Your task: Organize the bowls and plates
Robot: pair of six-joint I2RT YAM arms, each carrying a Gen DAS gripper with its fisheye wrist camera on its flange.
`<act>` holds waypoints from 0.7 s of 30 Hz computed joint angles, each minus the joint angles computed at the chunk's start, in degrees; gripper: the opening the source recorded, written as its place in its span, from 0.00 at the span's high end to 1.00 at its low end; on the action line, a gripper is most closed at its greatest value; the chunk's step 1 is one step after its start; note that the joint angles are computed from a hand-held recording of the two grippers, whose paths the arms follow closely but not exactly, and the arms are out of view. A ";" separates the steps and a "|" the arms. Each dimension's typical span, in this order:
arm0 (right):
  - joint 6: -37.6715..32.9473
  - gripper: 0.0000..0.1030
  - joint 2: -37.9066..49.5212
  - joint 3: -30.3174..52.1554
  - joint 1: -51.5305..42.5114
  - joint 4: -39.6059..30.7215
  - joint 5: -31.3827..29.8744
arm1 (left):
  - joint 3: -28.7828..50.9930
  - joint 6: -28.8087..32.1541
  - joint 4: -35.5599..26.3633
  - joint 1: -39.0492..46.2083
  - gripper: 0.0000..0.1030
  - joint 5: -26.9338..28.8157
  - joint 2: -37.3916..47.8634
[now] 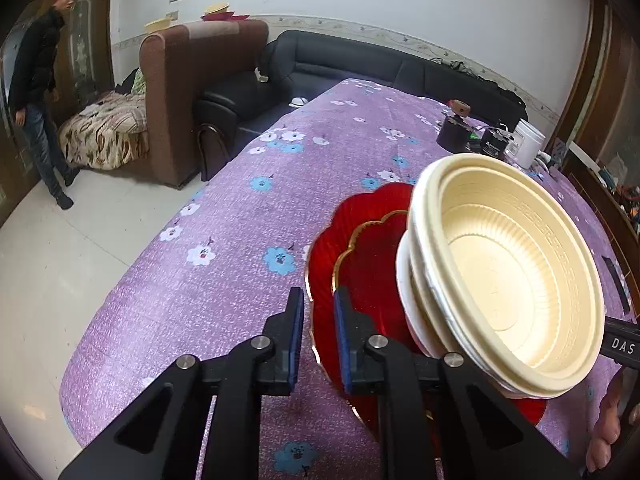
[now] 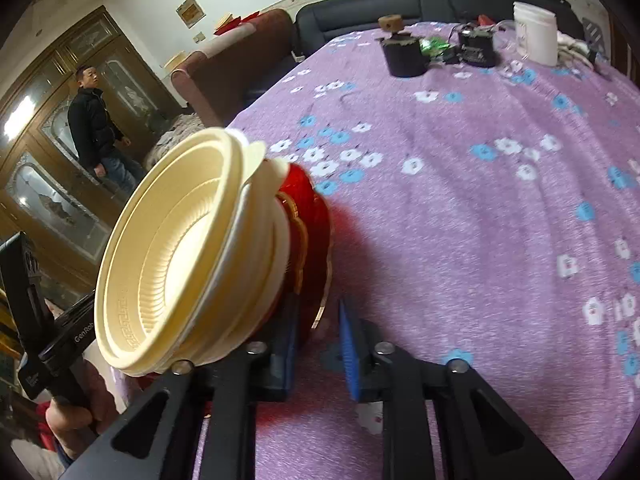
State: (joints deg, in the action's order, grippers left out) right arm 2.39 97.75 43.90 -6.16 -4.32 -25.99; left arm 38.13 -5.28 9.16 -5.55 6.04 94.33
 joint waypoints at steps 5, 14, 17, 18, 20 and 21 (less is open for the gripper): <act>0.10 0.84 -1.10 -1.21 0.55 1.22 0.80 | -0.40 -0.22 0.54 -0.67 0.87 -1.06 -0.16; -0.58 0.84 -4.20 -3.47 -0.64 0.51 1.40 | -0.25 -1.19 -0.01 -3.97 0.87 -3.57 -0.84; -1.50 0.84 -6.24 -4.98 -2.37 0.72 1.32 | 0.50 -1.79 -0.41 -5.91 0.87 -4.42 -0.57; -1.84 0.84 -6.85 -5.38 -2.99 0.73 1.38 | 0.76 -2.19 -0.51 -6.95 0.87 -4.70 -0.54; -2.80 0.84 -8.68 -6.44 -4.99 0.20 1.04 | 1.28 -2.81 -0.63 -9.00 0.87 -5.86 -0.36; -3.24 0.84 -9.26 -6.74 -5.83 -0.06 0.88 | 1.51 -3.07 -0.61 -9.98 0.87 -6.41 -0.26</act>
State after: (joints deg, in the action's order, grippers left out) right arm -0.86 88.50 37.17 -11.99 -4.37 -25.11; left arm 39.64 -8.35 8.55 -15.53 -0.37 94.07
